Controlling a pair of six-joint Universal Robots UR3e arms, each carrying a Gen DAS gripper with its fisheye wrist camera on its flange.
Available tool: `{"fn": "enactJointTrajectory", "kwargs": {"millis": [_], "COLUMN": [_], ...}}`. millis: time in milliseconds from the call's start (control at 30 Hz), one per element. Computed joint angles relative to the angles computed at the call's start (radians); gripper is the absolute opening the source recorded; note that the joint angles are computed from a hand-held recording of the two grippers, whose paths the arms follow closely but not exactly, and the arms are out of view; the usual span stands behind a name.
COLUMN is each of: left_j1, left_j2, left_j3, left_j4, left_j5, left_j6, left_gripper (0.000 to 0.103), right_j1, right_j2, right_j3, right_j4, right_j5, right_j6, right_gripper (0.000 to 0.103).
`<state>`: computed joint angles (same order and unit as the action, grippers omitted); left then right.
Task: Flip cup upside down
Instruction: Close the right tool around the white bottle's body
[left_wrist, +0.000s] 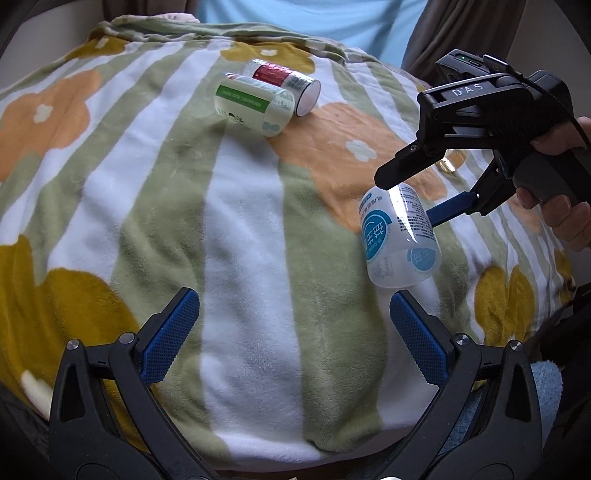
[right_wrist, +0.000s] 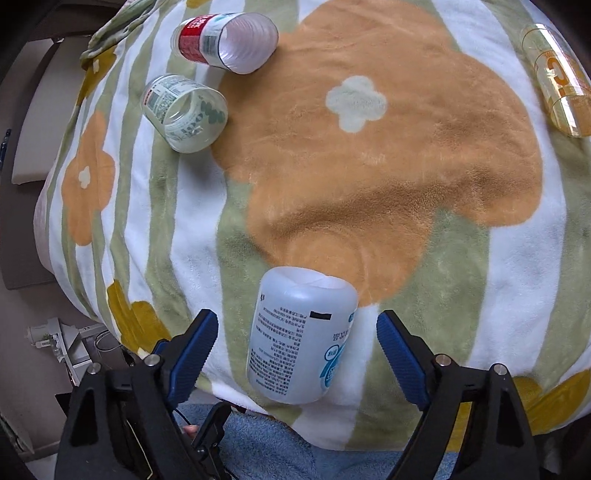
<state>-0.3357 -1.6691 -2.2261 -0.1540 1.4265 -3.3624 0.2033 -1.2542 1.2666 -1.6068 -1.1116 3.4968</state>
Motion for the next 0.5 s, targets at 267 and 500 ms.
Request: {"fn": "enactJointTrajectory", "kwargs": {"millis": [267,500], "left_j1": [0.013,0.028], "left_j2": [-0.020,-0.046], "left_j3": [0.003,0.011], "left_j4": [0.013,0.032], "left_j5": [-0.042,-0.072], "left_j6": [0.011,-0.005], "left_gripper": [0.103,0.103], "right_j1": [0.003,0.002], "right_j2": [0.084,0.084], "right_j3": [-0.011,-0.025], "right_j4": [0.007,-0.032], "right_j5": [0.017,0.027], "right_j6": [0.012,-0.021], "right_gripper": [0.065,0.059]}}
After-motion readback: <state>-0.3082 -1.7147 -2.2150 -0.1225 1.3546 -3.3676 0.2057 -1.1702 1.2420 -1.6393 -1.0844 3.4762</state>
